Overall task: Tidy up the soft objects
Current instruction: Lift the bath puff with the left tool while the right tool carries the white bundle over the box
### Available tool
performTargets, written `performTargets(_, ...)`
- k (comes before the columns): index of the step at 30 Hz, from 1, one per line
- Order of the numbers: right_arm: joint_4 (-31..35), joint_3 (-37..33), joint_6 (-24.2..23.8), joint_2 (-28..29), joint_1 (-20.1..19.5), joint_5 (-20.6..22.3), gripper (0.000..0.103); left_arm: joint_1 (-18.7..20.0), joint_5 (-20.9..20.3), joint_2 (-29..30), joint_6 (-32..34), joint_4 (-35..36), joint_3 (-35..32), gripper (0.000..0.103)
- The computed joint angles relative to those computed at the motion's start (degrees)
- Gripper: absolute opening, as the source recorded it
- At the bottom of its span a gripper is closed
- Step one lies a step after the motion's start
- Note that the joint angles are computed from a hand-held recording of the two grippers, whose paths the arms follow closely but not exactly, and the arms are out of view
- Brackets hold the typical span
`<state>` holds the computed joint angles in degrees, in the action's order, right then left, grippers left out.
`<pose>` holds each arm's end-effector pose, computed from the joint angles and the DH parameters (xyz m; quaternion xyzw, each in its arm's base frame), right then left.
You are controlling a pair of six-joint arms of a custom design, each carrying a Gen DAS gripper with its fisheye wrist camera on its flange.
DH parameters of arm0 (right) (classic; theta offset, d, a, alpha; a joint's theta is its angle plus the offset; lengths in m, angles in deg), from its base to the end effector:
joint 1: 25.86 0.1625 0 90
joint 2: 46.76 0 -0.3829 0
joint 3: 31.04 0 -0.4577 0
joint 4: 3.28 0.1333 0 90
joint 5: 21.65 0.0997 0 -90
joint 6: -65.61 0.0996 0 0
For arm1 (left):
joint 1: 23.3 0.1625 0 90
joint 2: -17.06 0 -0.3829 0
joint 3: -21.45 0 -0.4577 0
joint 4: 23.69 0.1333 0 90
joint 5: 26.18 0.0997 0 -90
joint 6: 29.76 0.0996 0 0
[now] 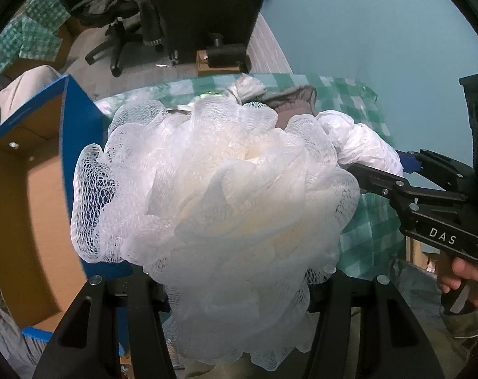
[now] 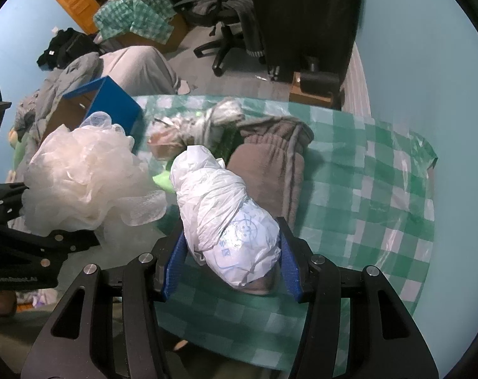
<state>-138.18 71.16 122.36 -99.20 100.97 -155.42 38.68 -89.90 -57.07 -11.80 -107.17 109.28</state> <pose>0.4246 -0.4595 0.0365 -0.1448 -0.9159 0.2445 0.2837 -0.1309 -0.6237 0.3041 0.4112 0.8670 0.1507 0.2379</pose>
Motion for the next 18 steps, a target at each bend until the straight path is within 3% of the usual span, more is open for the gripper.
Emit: performTargets(18, 3.76, -10.08, -1.19, 4.82, 2.07, -1.77, 0.054, 1.49, 1.22, -0.41, 2.06, -1.06, -6.69, 0.058)
